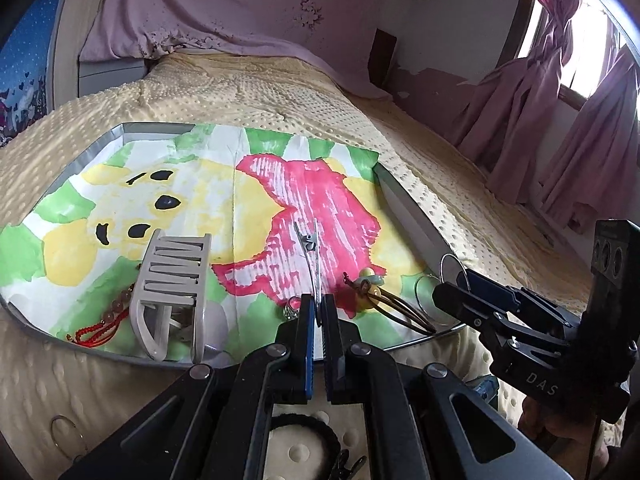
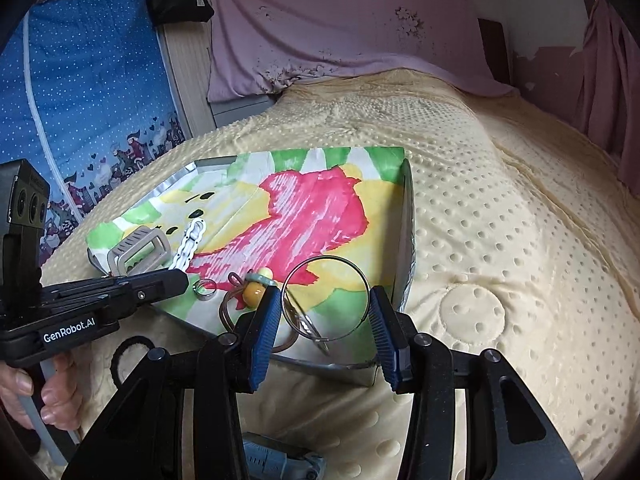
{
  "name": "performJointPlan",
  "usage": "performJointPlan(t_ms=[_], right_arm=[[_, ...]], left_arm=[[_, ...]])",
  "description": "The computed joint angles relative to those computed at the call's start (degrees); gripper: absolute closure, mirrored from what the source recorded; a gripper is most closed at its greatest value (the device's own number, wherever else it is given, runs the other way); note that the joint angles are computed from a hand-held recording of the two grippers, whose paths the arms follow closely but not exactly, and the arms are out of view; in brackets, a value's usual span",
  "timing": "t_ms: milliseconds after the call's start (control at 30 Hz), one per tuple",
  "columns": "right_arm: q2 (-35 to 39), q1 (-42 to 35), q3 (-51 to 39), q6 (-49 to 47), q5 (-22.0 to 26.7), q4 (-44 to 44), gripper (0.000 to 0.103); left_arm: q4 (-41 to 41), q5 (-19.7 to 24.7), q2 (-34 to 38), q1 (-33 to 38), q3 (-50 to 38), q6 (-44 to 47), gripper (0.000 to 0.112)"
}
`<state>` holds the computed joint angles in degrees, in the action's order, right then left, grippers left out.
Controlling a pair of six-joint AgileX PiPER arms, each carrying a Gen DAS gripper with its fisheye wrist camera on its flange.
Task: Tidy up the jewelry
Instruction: 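Carry the white clip and silver hoops over the tray with both tools, then open both tools to drop the clip and hoops into the tray, then withdraw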
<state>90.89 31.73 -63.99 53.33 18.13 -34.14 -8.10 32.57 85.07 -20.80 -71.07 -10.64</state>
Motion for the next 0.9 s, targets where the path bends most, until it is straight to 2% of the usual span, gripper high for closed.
performJointPlan(t_ms=[367,433,467,700,800,900], right_arm=[[-2.66,1.24,2.80,5.67,0.74,-6.67,0.061],[-3.98,1.75,4.03,10.16,1.19,-11.03,0.055],[-4.57,1.95,4.56,12.26,1.56,-12.97,0.048],[-9.43,2.10,9.01,21.73,2.41,-20.30,0.045],[-12.17,2.28,11.08,26.66,2.97,-23.76,0.036],[-14.29,3.21,11.58,28.19,5.48,-23.58,0.030]], left_arm=[[0.29,-0.09,-0.70,-0.18,0.46,-2.37,0.106],[1.86,-0.33,-1.17,-0.71,0.80,-3.72,0.105],[2.50,-0.31,-1.35,-0.97,0.88,-4.43,0.105],[6.52,-0.50,-3.43,-3.22,2.05,-8.98,0.104],[8.06,-0.38,-5.04,-4.47,3.02,-10.43,0.103],[10.35,-0.21,-7.41,-5.98,4.32,-12.57,0.103]])
